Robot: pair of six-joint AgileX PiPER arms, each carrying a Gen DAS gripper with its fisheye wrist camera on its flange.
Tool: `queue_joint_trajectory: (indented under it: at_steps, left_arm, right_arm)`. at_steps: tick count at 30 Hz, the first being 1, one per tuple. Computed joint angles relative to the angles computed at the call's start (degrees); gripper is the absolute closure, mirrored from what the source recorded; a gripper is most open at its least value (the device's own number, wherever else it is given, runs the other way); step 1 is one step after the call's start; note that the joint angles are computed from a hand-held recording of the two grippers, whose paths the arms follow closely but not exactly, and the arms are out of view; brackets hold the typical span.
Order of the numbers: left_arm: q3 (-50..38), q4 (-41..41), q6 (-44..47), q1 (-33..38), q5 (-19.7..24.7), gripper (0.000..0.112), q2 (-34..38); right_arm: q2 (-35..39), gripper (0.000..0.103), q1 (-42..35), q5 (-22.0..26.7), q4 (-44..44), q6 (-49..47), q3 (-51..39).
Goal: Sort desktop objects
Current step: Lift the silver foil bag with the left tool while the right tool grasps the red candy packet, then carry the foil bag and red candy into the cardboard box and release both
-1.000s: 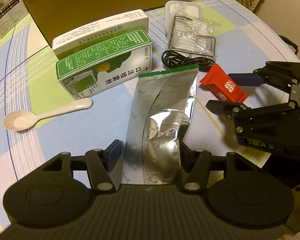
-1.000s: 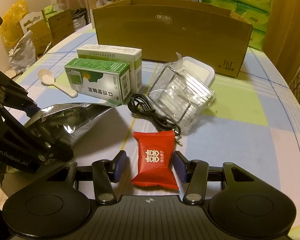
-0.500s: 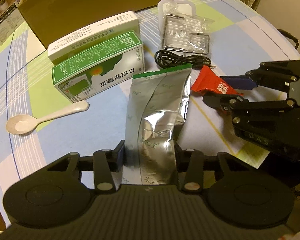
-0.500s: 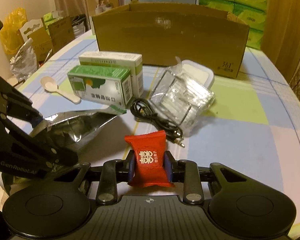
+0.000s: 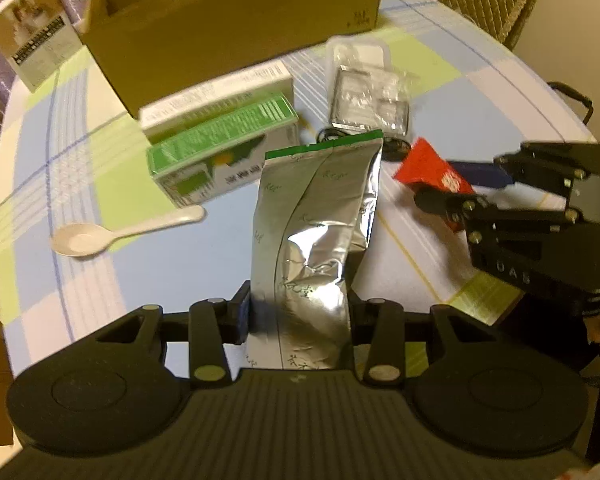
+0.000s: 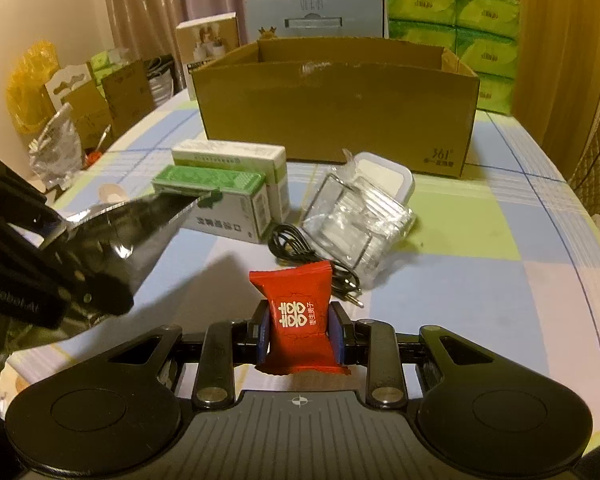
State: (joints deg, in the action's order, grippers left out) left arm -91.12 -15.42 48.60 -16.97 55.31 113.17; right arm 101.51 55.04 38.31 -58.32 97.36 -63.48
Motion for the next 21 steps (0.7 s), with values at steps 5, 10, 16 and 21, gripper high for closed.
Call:
queue_joint_trajectory:
  at_steps: [5,10,16,21]
  left_arm:
    - [-2.0,0.3,-0.9,0.4,1.8,0.075,-1.6]
    - [-3.1,0.2,-1.8,0.2,2.8,0.075,-3.2]
    - [-5.8,-0.3,-3.1,-0.4,4.3,0.075,-4.2]
    - [-10.1,-0.6,-4.3,-1.3,6.2,0.075,-3.1]
  right_arm:
    - [-3.0,0.076,0.3,1.6,1.2,-2.1,-0.6]
    - [-5.4,0.076,-0.3,3.7,1.9,-5.0,-2.1]
    - [-7.4,0.076,-2.7,4.9,3.7,-11.5,-4.9]
    - [-7.9,0.076,-6.0,4.2,6.0,-17.3,-7.7]
